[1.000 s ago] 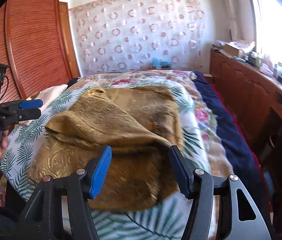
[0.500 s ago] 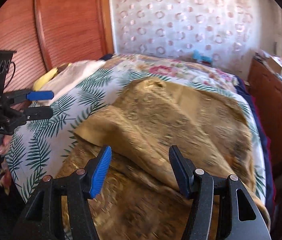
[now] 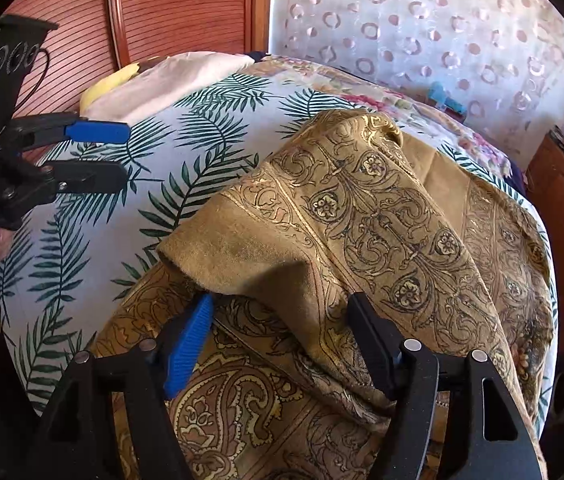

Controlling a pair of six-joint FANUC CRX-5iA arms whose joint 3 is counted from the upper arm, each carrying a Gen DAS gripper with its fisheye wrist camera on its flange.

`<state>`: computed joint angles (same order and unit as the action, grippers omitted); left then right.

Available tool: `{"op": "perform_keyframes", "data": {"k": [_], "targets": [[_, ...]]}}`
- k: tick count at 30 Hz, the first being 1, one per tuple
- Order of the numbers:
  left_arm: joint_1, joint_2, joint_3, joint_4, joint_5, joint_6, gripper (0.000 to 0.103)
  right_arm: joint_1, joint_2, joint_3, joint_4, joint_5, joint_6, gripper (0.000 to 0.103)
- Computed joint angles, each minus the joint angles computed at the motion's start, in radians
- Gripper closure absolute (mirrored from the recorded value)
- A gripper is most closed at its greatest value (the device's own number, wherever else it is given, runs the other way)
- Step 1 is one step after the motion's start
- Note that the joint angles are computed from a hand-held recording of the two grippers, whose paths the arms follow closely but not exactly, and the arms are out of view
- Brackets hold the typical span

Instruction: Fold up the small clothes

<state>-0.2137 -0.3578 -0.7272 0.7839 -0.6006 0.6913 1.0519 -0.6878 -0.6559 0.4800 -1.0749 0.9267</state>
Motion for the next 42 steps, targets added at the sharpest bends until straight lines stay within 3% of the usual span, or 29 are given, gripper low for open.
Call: {"op": "perform_keyframes", "data": {"k": [7,11,13,15,17,18,22,27,30,35,40,42], "targets": [[-0.013,0.031,0.017,0.001,-0.003,-0.005,0.025,0.042,-0.001,0.009,0.001,-0.05,0.02,0.03],[-0.021,0.039,0.021,0.007,-0.002,-0.014,0.025,0.017,0.015,0.021,-0.015,-0.039,0.046,0.03],[-0.027,0.04,0.024,0.002,-0.002,-0.012,0.025,0.015,0.007,0.026,-0.024,-0.043,0.042,0.044],[-0.03,0.042,0.027,-0.001,-0.003,-0.009,0.025,-0.015,0.003,0.039,-0.045,-0.021,0.046,0.077],[-0.032,0.043,0.027,0.001,-0.005,-0.011,0.025,-0.025,-0.015,0.04,-0.042,-0.015,0.042,0.096],[-0.032,0.043,0.026,0.002,-0.006,-0.013,0.025,-0.021,-0.027,0.032,-0.016,-0.01,0.025,0.098],[-0.038,0.05,0.03,-0.001,-0.007,-0.011,0.025,-0.071,-0.065,0.026,0.083,0.006,-0.029,0.098],[-0.043,0.055,0.033,0.001,-0.011,-0.015,0.025,-0.265,-0.038,0.059,0.143,0.065,-0.017,0.099],[-0.046,0.058,0.036,0.0,-0.009,-0.011,0.025,-0.399,0.004,0.087,0.143,0.113,0.004,0.099],[-0.049,0.067,0.047,-0.022,-0.012,0.008,0.025,-0.596,0.159,0.19,0.012,0.125,0.085,0.098],[-0.053,0.071,0.052,-0.023,-0.009,0.01,0.025,-0.61,0.187,0.187,0.034,0.124,0.065,0.073],[-0.057,0.083,0.068,-0.036,-0.006,0.021,0.025,-0.588,0.165,0.174,0.044,0.123,0.047,0.057]]}}
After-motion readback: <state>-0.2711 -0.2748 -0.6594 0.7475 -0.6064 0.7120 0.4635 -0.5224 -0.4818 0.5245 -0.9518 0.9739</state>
